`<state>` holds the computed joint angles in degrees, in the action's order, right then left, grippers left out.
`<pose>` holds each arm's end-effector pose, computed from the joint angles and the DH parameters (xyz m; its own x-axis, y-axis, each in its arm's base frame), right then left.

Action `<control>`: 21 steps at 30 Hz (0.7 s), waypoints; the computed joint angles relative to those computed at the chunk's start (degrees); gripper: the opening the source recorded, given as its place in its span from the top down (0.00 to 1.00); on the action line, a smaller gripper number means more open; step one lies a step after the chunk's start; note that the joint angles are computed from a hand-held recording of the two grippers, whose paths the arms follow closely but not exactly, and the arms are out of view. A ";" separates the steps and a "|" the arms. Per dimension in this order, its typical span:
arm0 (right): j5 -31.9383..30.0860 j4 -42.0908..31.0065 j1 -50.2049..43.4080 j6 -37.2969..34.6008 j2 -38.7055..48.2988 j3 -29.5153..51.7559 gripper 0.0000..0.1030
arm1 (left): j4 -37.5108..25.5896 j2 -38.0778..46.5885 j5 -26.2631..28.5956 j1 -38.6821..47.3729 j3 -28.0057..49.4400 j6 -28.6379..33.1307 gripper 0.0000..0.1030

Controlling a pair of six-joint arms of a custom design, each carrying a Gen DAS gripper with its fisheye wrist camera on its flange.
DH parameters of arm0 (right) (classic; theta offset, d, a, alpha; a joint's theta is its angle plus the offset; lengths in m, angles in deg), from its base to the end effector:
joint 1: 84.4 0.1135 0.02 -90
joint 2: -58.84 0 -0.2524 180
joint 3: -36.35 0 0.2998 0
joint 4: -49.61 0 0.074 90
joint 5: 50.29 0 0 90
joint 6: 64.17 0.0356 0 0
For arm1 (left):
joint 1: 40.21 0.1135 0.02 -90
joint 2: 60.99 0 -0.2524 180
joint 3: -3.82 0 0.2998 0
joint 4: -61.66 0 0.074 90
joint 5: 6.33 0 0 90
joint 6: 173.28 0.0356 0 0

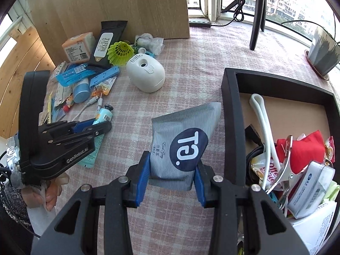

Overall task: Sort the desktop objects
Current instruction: 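Carry the pouch and tube into the black tray and release both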

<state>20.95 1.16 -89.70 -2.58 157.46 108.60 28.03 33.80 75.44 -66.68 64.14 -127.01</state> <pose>0.3542 -0.0214 0.1259 -0.8470 -0.3739 -0.3780 -0.4540 0.8785 0.1484 0.2968 -0.1421 0.0940 -0.8721 -0.3300 -0.3613 -0.2899 0.9433 -0.1619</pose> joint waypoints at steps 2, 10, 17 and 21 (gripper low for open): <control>-0.37 -0.34 -0.72 0.16 0.10 0.62 0.64 | 0.20 -1.56 0.72 -0.13 -0.27 -0.48 0.82; -2.57 -3.25 -6.15 -1.53 -1.63 3.33 0.64 | -2.12 -0.48 1.19 -4.71 9.17 1.88 0.83; -3.99 -6.26 -13.69 -0.79 2.53 12.10 0.64 | -3.80 9.75 2.14 -7.82 25.39 5.54 0.83; -4.07 -7.70 -18.05 -0.49 5.79 17.11 0.64 | -6.48 15.12 2.74 -9.67 34.65 7.32 0.83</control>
